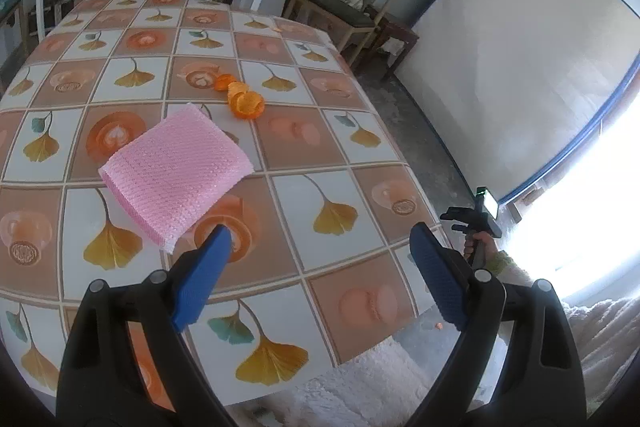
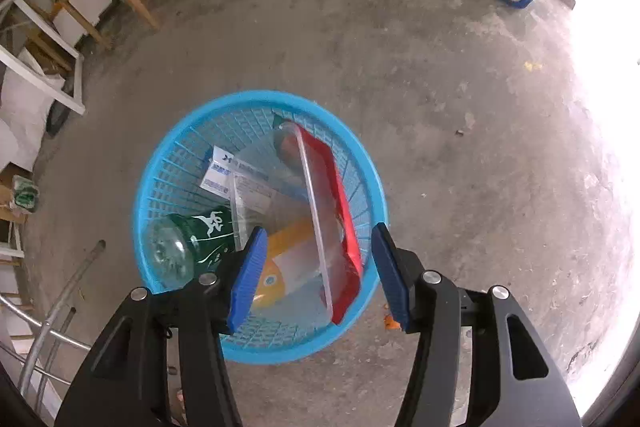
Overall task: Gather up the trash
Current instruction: 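Grasp the pink mesh pad with the left gripper while the right gripper returns to the table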
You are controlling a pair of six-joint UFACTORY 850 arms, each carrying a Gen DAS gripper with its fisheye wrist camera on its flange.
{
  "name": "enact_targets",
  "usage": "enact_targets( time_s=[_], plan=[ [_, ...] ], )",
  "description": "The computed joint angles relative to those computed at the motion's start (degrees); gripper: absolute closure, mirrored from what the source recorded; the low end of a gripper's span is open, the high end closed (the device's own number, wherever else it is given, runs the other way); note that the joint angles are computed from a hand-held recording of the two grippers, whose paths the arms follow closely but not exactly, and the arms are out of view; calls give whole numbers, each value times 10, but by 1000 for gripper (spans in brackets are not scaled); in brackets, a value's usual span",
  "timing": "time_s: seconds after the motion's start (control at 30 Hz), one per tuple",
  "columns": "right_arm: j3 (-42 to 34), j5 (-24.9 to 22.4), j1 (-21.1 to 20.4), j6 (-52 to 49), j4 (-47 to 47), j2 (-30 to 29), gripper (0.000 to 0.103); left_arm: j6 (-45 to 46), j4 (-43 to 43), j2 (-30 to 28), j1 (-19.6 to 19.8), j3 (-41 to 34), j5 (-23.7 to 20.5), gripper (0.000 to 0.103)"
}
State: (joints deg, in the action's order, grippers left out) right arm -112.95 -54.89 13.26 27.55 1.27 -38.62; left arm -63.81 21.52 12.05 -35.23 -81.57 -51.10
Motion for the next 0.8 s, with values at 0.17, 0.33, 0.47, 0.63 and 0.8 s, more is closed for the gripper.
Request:
enact_targets(
  time_s=[0.17,0.33,0.47,0.63,0.8],
  plan=[
    [80,47,-3,-41,49,83,49,-22,30,7,-16,3,-8,16],
    [132,76,14,-125,143,162,35,-59,61,20,-29,10,-26,16],
    [137,67,36,-212,223,204,31,-96,97,33,-45,23,-48,16],
    [101,36,74,-309,323,215,24,-103,131,41,-53,28,-77,12],
    [33,-11,130,-362,371,183,23,-44,122,38,-5,18,-62,9]
  ],
)
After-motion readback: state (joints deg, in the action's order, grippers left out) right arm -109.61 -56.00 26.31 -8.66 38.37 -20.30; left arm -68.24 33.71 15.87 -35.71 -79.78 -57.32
